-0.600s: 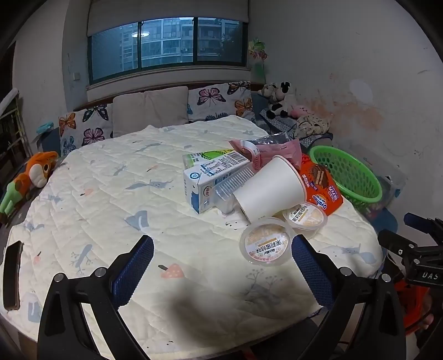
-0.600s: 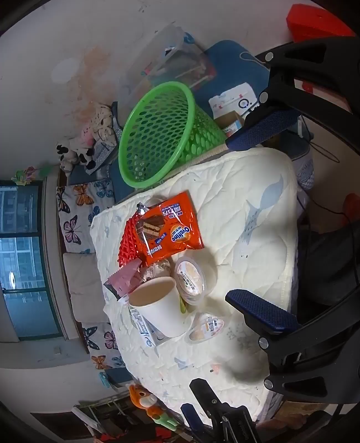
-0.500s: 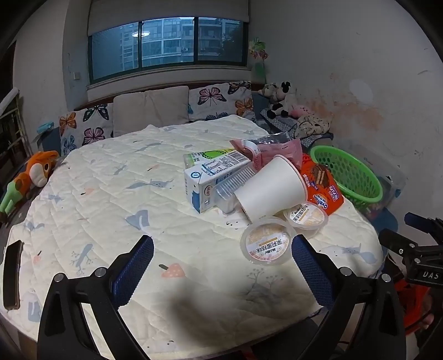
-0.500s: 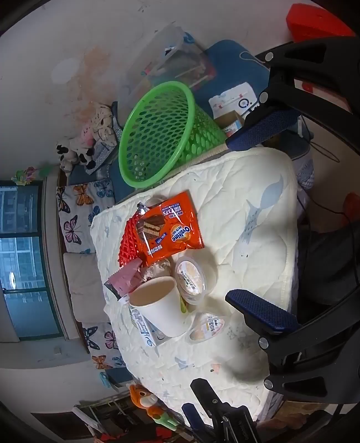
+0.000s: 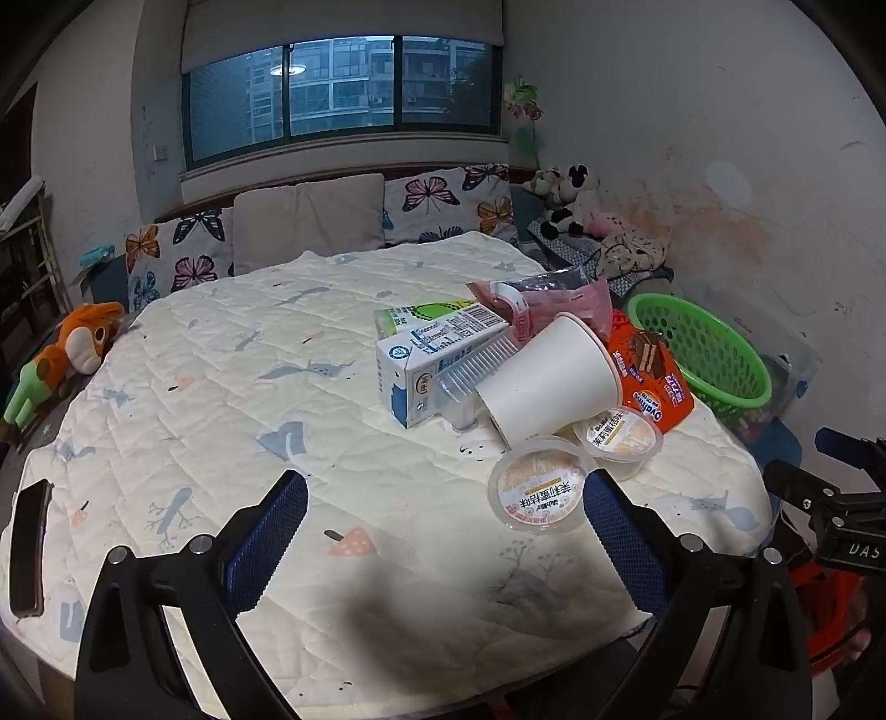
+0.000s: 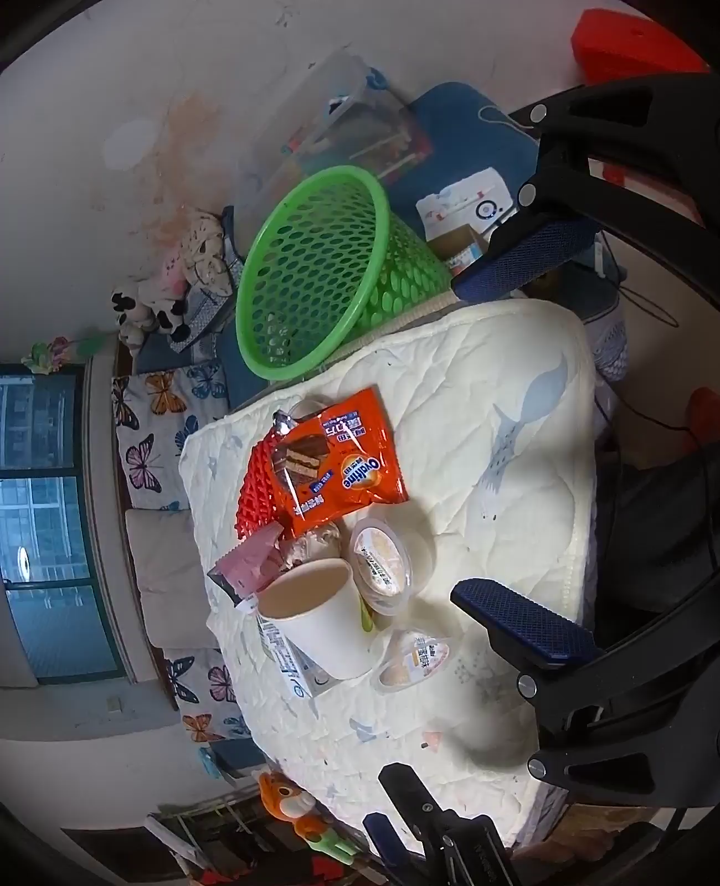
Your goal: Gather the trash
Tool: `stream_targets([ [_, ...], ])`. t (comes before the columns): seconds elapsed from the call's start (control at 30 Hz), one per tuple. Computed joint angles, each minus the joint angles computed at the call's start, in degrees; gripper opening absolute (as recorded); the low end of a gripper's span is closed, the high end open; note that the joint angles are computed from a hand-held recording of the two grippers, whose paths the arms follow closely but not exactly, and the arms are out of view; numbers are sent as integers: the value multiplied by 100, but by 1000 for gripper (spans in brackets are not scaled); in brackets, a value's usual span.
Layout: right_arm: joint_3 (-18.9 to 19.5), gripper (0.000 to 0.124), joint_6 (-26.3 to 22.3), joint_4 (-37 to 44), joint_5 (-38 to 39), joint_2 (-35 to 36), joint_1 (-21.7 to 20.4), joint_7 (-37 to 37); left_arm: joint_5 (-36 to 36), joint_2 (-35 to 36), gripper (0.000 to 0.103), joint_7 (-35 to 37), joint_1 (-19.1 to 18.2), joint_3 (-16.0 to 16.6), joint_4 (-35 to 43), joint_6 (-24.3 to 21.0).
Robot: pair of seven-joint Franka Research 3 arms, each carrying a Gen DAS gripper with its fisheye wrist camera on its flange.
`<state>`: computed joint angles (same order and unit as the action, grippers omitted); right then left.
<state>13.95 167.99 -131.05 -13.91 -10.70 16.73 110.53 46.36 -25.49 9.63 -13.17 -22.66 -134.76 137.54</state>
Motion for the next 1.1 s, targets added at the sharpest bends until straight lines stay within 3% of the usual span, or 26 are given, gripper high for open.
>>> stream_targets([
  [1.1,-33,99,-76,79,-116,47,10,100,-44,2,97,-1,27,39,-29,54],
])
